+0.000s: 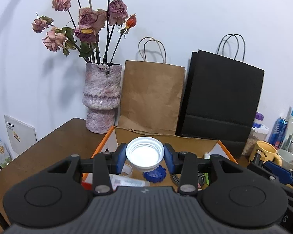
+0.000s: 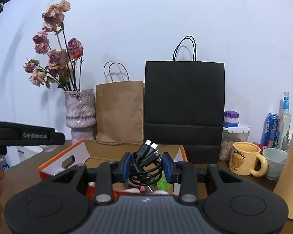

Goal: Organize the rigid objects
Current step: 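Carry the small white cap and USB cable with both grippers over the box, then lower the cap and cable into the box and open both grippers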

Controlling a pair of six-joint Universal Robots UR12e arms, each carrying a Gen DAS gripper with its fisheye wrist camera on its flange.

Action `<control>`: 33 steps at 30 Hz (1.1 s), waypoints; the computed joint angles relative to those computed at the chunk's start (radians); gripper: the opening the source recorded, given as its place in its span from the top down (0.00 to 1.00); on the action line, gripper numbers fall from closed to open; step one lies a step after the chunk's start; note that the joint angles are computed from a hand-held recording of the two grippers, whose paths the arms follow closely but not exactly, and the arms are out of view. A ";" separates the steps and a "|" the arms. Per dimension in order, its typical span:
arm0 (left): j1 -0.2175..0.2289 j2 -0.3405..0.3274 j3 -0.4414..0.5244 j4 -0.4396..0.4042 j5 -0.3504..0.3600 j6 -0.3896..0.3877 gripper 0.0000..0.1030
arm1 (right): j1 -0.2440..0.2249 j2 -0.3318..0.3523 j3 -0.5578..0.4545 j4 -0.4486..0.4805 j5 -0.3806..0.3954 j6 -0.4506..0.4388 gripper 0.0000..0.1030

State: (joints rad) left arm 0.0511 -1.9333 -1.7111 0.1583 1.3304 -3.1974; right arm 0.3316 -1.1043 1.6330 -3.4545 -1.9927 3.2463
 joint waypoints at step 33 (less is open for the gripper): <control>-0.040 -0.169 0.221 -0.157 0.133 0.104 0.57 | -0.070 0.132 -0.202 0.220 0.103 0.024 0.67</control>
State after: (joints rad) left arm 0.0107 -2.1020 -1.4905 0.0009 1.4630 -3.0933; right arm 0.2611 -0.9726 1.4311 -3.2347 -1.8895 3.2701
